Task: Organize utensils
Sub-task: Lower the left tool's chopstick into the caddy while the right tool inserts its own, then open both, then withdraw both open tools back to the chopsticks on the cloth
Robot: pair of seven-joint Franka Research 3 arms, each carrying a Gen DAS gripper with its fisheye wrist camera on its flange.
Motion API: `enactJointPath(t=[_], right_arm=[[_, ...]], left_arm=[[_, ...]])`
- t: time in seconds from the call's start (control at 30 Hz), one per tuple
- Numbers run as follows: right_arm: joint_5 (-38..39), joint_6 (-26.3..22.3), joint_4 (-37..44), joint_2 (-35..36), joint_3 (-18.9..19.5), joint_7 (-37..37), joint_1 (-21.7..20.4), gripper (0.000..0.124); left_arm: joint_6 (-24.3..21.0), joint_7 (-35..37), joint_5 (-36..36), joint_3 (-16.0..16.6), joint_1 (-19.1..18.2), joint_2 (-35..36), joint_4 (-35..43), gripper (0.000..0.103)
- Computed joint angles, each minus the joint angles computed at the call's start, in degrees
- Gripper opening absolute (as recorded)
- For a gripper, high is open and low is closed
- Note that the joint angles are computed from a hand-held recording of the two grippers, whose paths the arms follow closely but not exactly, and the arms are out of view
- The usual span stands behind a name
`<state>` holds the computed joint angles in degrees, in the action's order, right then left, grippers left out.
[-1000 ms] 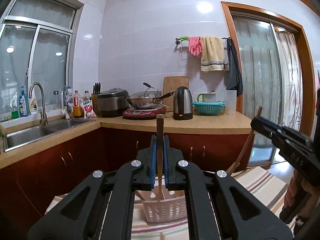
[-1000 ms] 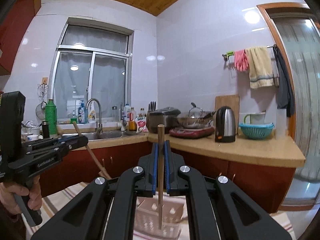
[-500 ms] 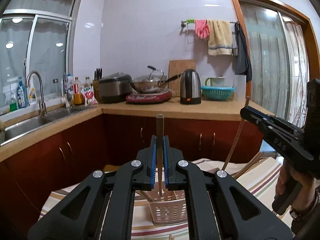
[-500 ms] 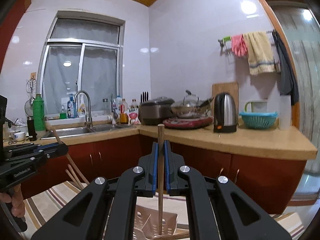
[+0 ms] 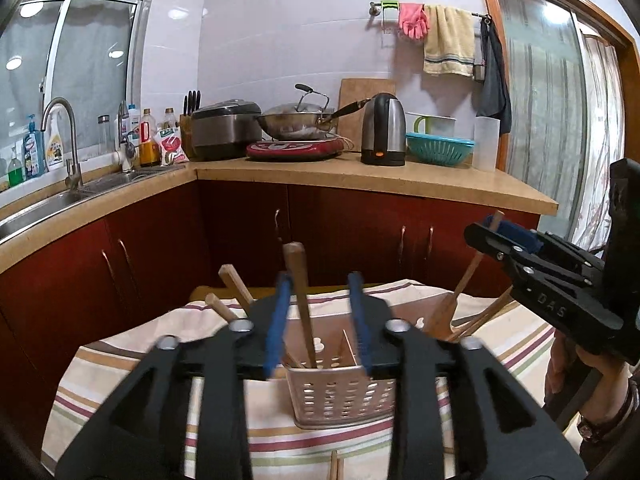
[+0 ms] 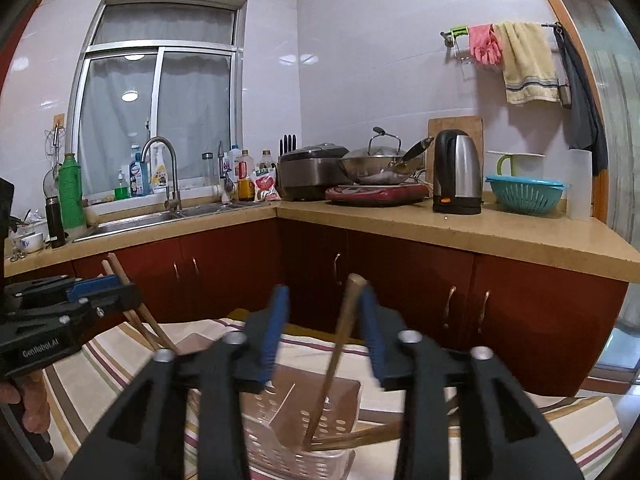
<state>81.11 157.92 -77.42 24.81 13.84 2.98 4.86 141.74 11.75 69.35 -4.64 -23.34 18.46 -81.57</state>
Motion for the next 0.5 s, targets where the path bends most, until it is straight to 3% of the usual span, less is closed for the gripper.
enactJointPath(t=[0.07, 0.17, 0.37, 0.5], right_arm=[[1.18, 0.95, -0.22, -0.50, 0.26, -1.56, -0.12, 0.052], [2.56, 0.69, -1.17, -1.75, 0.11, -2.32, -0.46, 0.054], [8.72, -0.47, -4.35, -5.80, -1.49, -6.64, -0.99, 0.061], [11.57, -1.68, -7.26, -8.77, -3.58, -8.84, -0.60, 0.061]], left_arm=[[0.03, -0.78, 0.67, 0.10, -0.15, -0.53, -0.48, 0.048], [-0.08, -1.68, 1.53, -0.11, -0.20, -1.30, -1.13, 0.056], [-0.20, -3.48, 3.10, -1.03, 0.02, -3.32, -3.13, 0.068], [-0.29, -4.09, 3.50, -1.82, 0.34, -4.28, -4.30, 0.069]])
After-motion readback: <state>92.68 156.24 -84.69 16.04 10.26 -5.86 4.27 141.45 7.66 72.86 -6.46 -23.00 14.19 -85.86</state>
